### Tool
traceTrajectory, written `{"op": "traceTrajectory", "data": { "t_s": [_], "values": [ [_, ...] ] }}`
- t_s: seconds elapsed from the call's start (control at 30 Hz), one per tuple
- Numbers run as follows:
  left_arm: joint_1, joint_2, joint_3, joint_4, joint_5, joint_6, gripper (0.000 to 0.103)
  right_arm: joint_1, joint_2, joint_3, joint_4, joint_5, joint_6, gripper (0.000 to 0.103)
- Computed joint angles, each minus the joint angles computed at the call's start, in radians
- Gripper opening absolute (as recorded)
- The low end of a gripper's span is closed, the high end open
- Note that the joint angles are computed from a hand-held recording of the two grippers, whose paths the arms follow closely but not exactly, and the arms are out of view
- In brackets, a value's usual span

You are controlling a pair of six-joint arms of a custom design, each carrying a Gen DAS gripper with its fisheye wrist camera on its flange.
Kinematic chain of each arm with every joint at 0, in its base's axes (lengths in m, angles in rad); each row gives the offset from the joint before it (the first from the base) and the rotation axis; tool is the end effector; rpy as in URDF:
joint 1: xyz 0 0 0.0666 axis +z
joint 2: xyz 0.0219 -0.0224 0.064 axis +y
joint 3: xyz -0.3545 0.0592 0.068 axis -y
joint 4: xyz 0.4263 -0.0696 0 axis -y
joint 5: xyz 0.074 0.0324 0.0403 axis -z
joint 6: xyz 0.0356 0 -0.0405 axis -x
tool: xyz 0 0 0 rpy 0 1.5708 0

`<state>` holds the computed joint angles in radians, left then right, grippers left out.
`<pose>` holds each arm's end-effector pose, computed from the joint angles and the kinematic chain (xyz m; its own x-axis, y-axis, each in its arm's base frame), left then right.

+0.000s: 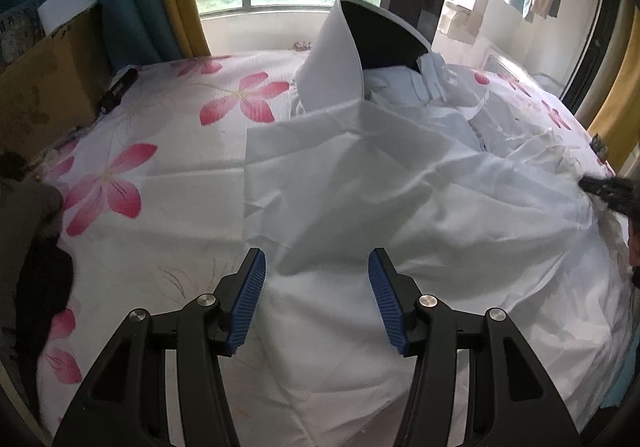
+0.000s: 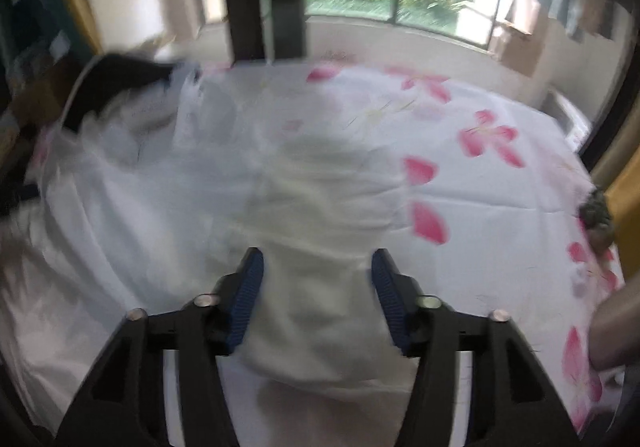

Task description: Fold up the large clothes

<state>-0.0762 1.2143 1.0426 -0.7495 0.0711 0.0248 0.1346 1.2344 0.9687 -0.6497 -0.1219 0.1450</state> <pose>0.4465 -0.0370 0.3264 -0.7967 0.0360 -0.6033 0.0991 0.9925 -0.0716 0.4423 0.0639 0.2889 -0.7475 -0.2460 -0.6170 -0.3180 0.9481 0.0073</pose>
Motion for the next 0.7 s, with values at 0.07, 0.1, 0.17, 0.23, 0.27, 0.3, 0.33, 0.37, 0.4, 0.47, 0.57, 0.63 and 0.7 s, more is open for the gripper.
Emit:
{"op": "traceTrajectory", "data": {
  "t_s": [0.07, 0.1, 0.17, 0.23, 0.27, 0.3, 0.33, 0.37, 0.4, 0.47, 0.57, 0.63, 0.7],
  "values": [
    [-0.002, 0.007, 0.022, 0.004, -0.009, -0.018, 0.057, 0.033, 0.002, -0.007, 0.008, 0.068, 0.051, 0.002],
    [-0.007, 0.017, 0.044, 0.008, -0.016, -0.039, 0.057, 0.043, 0.0, -0.003, 0.009, 0.081, 0.067, 0.002],
    [-0.015, 0.04, 0.087, 0.021, -0.021, -0.081, 0.057, 0.046, -0.005, 0.005, 0.032, 0.097, 0.073, 0.002],
    [-0.018, 0.082, 0.149, 0.025, 0.009, -0.12, 0.057, 0.048, 0.006, 0.028, 0.045, 0.126, 0.084, 0.002],
    [-0.016, 0.111, 0.185, 0.017, 0.032, -0.129, 0.057, 0.044, 0.019, 0.052, 0.037, 0.127, 0.091, 0.002],
    [-0.017, 0.15, 0.229, 0.002, 0.04, -0.135, 0.057, 0.041, 0.035, 0.076, 0.023, 0.126, 0.098, 0.002],
    [-0.018, 0.176, 0.257, -0.002, 0.039, -0.142, 0.057, 0.04, 0.05, 0.099, 0.005, 0.128, 0.109, 0.002],
    [-0.018, 0.206, 0.285, -0.007, 0.043, -0.154, 0.057, 0.045, 0.072, 0.133, -0.027, 0.14, 0.129, 0.003],
    [-0.015, 0.241, 0.321, -0.027, 0.059, -0.166, 0.057, 0.051, 0.085, 0.153, -0.043, 0.15, 0.146, 0.005],
    [-0.007, 0.296, 0.374, -0.064, 0.09, -0.173, 0.057, 0.067, 0.106, 0.195, -0.071, 0.156, 0.175, 0.043],
    [-0.005, 0.328, 0.398, -0.064, 0.09, -0.176, 0.055, 0.085, 0.132, 0.241, -0.037, 0.123, 0.202, 0.077],
    [-0.001, 0.335, 0.399, -0.062, 0.095, -0.187, 0.04, 0.109, 0.178, 0.298, -0.011, 0.11, 0.236, 0.077],
    [0.007, 0.347, 0.41, -0.075, 0.106, -0.18, 0.038, 0.136, 0.239, 0.365, -0.002, 0.074, 0.277, 0.077]
  ]
}}
